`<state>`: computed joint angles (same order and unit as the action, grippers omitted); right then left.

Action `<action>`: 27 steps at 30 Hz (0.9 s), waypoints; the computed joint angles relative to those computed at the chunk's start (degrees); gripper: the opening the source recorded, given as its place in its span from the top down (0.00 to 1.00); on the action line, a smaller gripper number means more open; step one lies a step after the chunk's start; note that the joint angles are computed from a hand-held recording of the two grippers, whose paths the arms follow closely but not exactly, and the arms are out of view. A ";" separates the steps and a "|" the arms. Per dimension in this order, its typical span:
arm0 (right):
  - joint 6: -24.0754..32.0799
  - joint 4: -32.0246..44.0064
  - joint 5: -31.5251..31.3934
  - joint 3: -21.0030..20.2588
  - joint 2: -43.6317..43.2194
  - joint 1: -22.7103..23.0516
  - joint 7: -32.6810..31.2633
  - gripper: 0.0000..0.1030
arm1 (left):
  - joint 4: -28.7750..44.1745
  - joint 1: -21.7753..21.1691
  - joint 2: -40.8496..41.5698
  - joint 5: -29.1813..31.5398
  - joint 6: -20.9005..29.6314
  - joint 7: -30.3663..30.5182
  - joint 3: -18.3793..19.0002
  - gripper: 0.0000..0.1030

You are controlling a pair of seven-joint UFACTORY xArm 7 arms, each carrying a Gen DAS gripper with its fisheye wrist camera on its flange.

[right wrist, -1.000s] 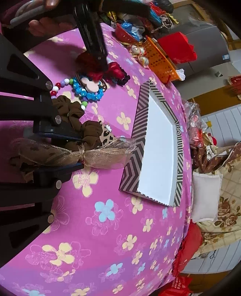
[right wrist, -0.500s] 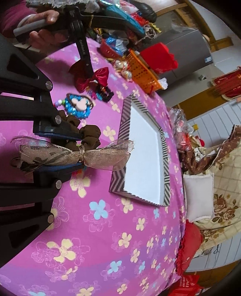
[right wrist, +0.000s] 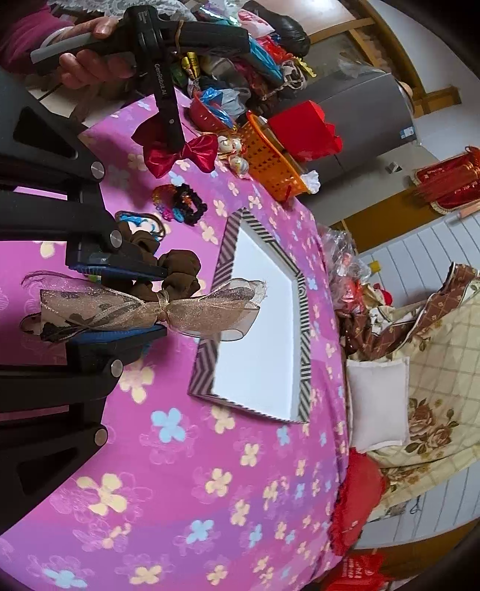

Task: Organize jewelry
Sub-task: 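Carry the red bow with left tool while right tool carries the leopard bow over the striped box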

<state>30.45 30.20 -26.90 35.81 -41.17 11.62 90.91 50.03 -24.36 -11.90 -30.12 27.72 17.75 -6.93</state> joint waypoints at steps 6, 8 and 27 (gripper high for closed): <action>0.58 2.11 -1.01 -2.13 1.55 -1.12 -3.03 0.78 | 2.72 -0.21 1.47 2.47 -0.65 -1.39 -1.28 0.91; 0.58 2.76 -1.34 -3.02 2.28 -1.74 -4.21 0.78 | 4.25 -0.15 2.51 4.12 -1.04 -2.40 -1.87 0.91; -4.36 6.49 -5.28 -9.19 10.22 -9.72 -10.21 0.78 | 25.94 -0.40 21.23 25.09 -0.62 -16.31 -4.90 0.91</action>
<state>26.09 36.69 -32.18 26.62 -30.94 1.90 80.70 75.98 -24.76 9.33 -5.03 27.10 1.45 -11.83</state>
